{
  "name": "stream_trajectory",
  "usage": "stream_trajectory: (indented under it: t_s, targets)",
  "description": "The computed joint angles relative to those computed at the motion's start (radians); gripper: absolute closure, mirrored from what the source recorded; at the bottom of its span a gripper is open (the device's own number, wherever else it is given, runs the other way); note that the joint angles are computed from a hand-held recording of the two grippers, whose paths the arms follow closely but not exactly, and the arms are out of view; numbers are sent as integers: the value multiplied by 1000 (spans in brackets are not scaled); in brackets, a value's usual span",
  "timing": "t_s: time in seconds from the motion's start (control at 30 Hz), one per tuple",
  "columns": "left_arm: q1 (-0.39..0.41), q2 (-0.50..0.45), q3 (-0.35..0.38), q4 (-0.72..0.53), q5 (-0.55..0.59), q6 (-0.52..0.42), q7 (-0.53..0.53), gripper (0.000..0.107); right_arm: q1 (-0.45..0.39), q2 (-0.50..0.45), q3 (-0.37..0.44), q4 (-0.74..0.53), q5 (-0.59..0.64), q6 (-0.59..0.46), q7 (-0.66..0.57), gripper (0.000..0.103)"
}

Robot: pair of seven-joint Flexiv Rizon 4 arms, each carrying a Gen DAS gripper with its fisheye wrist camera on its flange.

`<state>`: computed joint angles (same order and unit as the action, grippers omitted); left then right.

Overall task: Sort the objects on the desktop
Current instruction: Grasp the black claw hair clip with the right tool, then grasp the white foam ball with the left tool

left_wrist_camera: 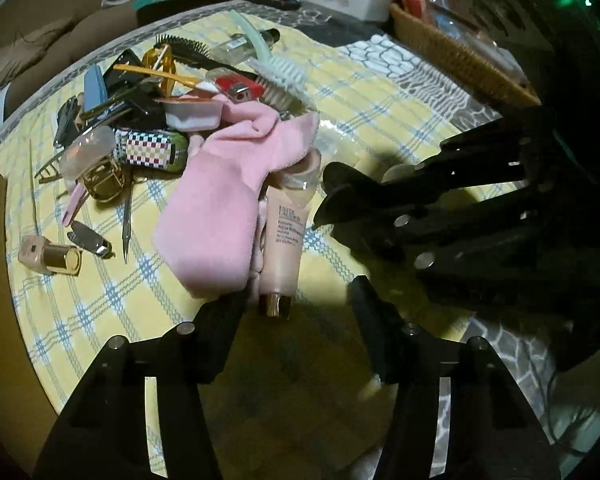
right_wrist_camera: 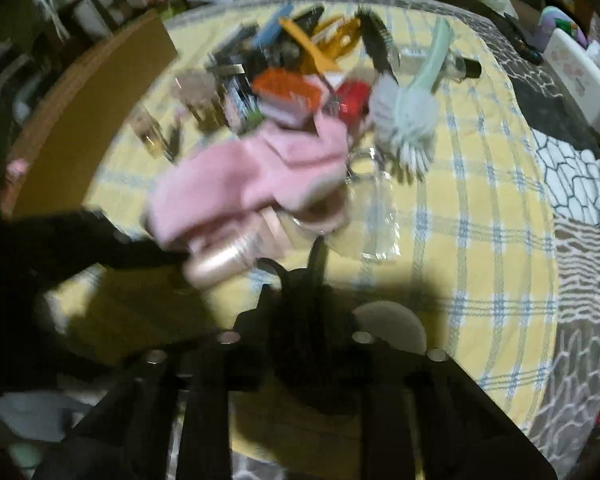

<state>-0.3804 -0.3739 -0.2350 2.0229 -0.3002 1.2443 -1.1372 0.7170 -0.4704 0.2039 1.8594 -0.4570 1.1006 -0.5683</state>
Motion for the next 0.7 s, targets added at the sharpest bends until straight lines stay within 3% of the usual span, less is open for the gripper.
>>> stream_trajectory:
  t_s: [0.07,0.17,0.23,0.33,0.47,0.53,0.6,0.7]
  targets:
    - [1,1,-2,0,-4,4,-4,56,11,13,-26,21,-28,40,41,84]
    - [20,14,-27,13,-43,17,13,56,20,59,-88,96,-89,190,171,84]
    - [39,33,-57,30,-92,29,48,56,49,103,-182,171,-172,339,324,84]
    - [51,51,-94,51,-159,58,118,56,114,143,-331,239,-294,484,507,84]
    - [-25,10,-5,-3,-44,34,45,56,264,171,-550,306,-343,612,626,84]
    - [-92,-11,95,-44,92,21,-55,56,297,174,-582,317,-315,622,623,84]
    - [-132,-30,189,-109,227,-72,-191,54,309,182,-587,322,-292,605,608,84]
    - [-73,-13,180,-95,191,-74,-274,51,351,189,-628,337,-262,617,587,84]
